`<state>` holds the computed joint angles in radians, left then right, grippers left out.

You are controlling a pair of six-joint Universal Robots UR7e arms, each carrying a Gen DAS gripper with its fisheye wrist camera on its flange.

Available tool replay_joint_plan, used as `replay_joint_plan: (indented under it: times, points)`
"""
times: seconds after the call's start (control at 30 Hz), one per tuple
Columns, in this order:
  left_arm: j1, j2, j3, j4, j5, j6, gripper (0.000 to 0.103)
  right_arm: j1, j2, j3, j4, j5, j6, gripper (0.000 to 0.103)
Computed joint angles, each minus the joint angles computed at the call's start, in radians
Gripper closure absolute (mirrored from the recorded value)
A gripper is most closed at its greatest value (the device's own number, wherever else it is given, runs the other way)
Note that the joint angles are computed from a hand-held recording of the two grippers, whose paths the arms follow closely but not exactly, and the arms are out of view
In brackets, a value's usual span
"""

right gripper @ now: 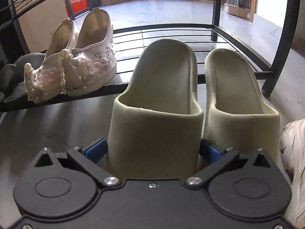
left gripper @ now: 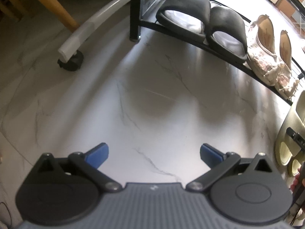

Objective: Organize scattered shoes

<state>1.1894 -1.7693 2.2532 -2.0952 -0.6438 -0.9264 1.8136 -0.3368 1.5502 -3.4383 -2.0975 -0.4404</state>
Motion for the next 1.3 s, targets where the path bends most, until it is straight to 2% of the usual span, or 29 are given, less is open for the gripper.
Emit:
replay_joint_plan:
  times: [0.07,0.2,0.4,0.53,0.63,0.8,0.9,1.03,1.3]
  points:
    - [0.000,-0.002,0.001,-0.001,0.000,-0.001,0.001,-0.006,-0.020,0.018,0.005,0.035,-0.013,0.002]
    - [0.001,-0.004,0.002,-0.005,0.000,-0.002,0.001,-0.008,-0.026,0.039,-0.062,0.069,-0.067,0.002]
    - [-0.001,-0.004,0.005,-0.014,0.001,0.009,0.001,-0.013,-0.009,0.001,-0.069,0.064,-0.069,0.003]
    - [-0.002,-0.002,0.006,-0.014,0.008,0.012,0.001,-0.011,0.013,-0.042,-0.073,0.082,-0.139,0.003]
    - [-0.002,0.001,0.006,-0.010,0.008,0.016,0.001,-0.011,0.024,-0.073,-0.070,0.093,-0.148,0.003]
    - [-0.001,0.003,0.006,-0.008,0.012,0.023,0.001,-0.007,0.069,-0.191,-0.042,0.104,-0.183,0.003]
    - [0.001,0.004,0.005,-0.005,0.015,0.023,0.001,-0.003,0.099,-0.274,0.007,0.102,-0.175,0.004]
    - [0.001,0.014,0.000,0.011,0.023,0.018,0.001,-0.001,0.146,-0.373,0.059,0.093,-0.233,0.003]
    - [0.006,0.023,-0.005,0.018,0.020,0.028,0.001,-0.014,0.194,-0.483,0.128,0.119,-0.226,0.003]
